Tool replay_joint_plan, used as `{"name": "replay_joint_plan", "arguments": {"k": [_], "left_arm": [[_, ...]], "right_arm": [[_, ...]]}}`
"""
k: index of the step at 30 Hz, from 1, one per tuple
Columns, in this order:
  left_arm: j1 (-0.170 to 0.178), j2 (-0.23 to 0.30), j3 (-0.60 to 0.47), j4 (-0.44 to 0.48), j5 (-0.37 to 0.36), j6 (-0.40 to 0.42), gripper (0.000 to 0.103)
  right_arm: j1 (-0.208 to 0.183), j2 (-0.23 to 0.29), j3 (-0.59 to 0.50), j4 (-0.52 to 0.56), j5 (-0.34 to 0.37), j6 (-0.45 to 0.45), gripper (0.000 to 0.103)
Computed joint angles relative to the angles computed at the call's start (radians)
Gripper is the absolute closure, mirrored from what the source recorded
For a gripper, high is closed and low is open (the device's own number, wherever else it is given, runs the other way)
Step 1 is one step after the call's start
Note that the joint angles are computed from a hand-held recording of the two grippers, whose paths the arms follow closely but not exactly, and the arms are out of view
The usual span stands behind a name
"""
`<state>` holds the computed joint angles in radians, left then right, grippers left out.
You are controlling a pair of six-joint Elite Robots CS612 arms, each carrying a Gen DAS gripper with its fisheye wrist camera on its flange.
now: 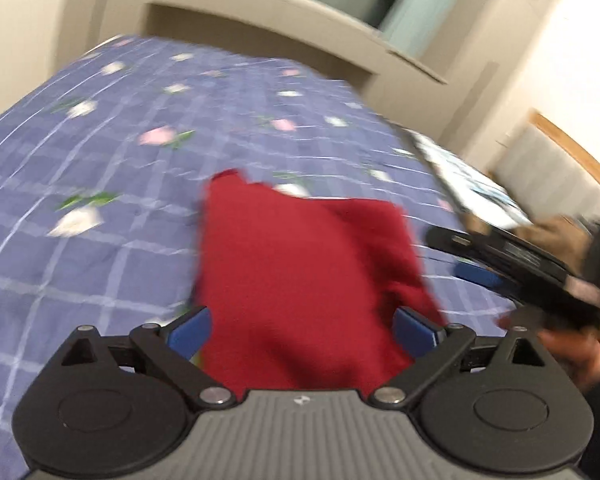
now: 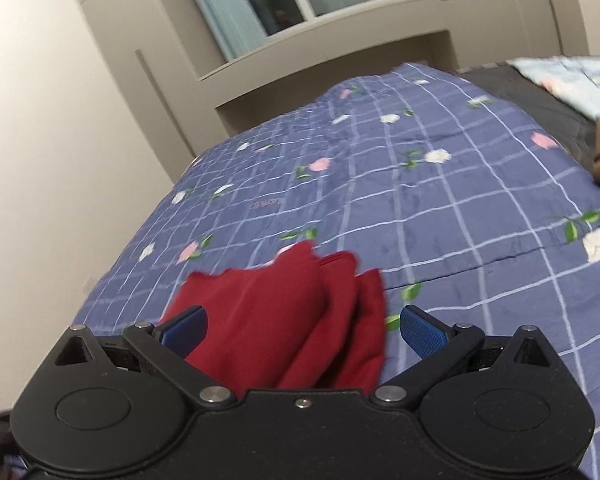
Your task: Fold small clothes
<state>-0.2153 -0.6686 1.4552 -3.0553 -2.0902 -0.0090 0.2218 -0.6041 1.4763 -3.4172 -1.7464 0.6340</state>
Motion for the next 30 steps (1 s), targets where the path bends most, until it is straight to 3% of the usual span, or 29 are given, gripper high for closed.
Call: {"name": "replay_joint_plan", "arguments": {"k": [5, 9, 12, 21, 30], "left_arm": [[0.021, 0.021, -0.032, 0.074, -0.005, -0.092, 0.004], [0.022, 0.029, -0.035, 0.106, -0.011, -0.093, 0.004], [0.02, 0.03, -0.035, 0.119, -0.01, -0.084, 0.004], [0.021, 0.025, -0.024, 0.17, 0.04, -0.063, 0.004], [0.029, 0.026, -0.03, 0.189, 0.039, -0.066, 0.004]], "right_arm": [[0.047, 0.004, -0.02, 0.027, -0.034, -0.113, 0.001], [0.079, 0.005, -0.014, 0.038, -0.095, -0.212, 0.001], [0.092, 0.002, 0.009, 0.033, -0.164, -0.237, 0.001], [0.085, -0.011, 0.095, 0.028, -0.2, -0.066, 0.001], [0.085, 0.0, 0.106, -0.008, -0.19, 0.016, 0.001]]}}
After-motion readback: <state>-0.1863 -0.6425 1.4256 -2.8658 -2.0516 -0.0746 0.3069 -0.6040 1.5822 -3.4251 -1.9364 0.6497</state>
